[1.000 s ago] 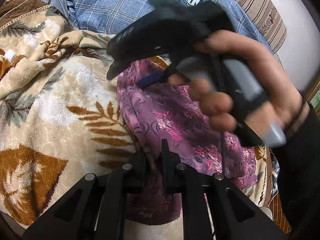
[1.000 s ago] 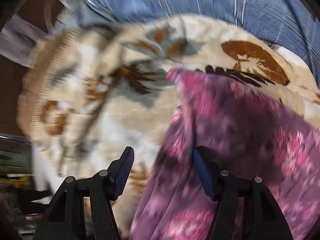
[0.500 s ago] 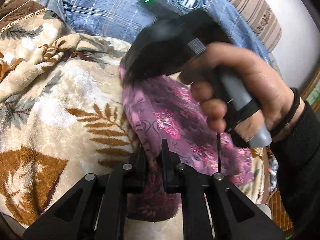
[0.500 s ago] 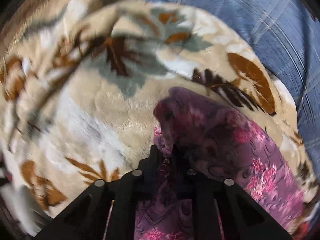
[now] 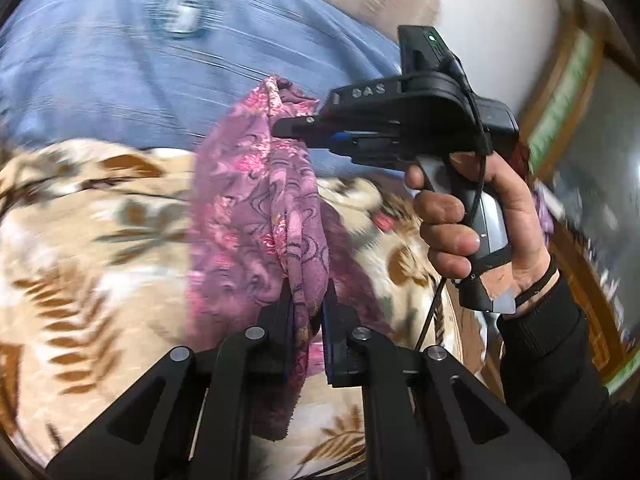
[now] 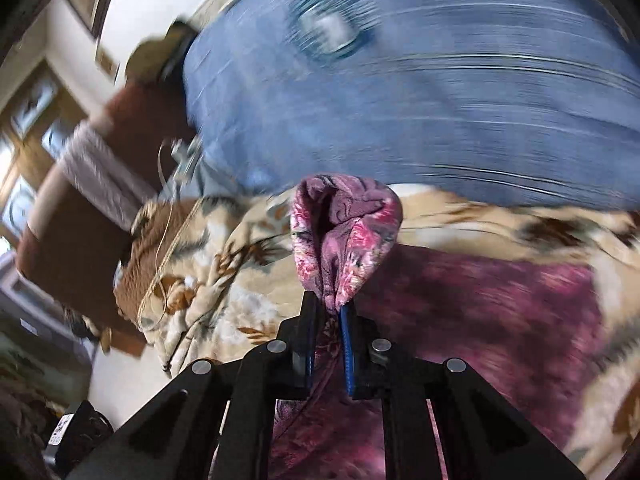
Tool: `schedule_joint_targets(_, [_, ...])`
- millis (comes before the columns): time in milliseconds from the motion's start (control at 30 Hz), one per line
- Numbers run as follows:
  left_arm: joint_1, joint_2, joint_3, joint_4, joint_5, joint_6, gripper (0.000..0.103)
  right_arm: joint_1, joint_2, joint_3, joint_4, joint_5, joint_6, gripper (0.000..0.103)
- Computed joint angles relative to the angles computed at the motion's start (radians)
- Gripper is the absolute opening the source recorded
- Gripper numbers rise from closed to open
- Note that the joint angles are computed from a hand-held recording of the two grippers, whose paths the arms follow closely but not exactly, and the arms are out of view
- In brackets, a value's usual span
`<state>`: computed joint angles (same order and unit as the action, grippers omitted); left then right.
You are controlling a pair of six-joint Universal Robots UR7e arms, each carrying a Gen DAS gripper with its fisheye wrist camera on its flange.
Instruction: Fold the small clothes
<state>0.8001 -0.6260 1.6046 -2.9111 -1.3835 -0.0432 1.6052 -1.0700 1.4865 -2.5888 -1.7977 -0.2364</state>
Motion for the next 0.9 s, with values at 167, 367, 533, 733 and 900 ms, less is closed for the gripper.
schedule_joint_targets(167, [-0.068, 0.16, -0.159, 0.134, 0.03, 0.021, 0.009, -0.153, -0.145, 0.106, -0.068, 0.152, 0.023, 0.011])
schedule_joint_targets(367, [-0.102, 0.375, -0.39, 0.363, 0.097, 0.05, 0.009, -0.389, -0.193, 0.162, -0.102, 0.418, 0.038, 0.011])
schedule_joint_targets(533, [-0.088, 0.454, -0.496, 0.451, 0.086, 0.003, 0.014, -0.502, -0.131, 0.104, -0.037, 0.517, 0.112, 0.011])
schedule_joint_targets(733, [-0.096, 0.359, -0.386, 0.415, 0.003, 0.015, 0.041, -0.496, -0.118, 0.082, 0.0, 0.466, 0.1, 0.032])
schedule_joint_targets(900, [-0.081, 0.207, -0.23, 0.266, 0.049, -0.03, 0.066, -0.502, -0.196, 0.183, -0.107, 0.424, 0.12, 0.048])
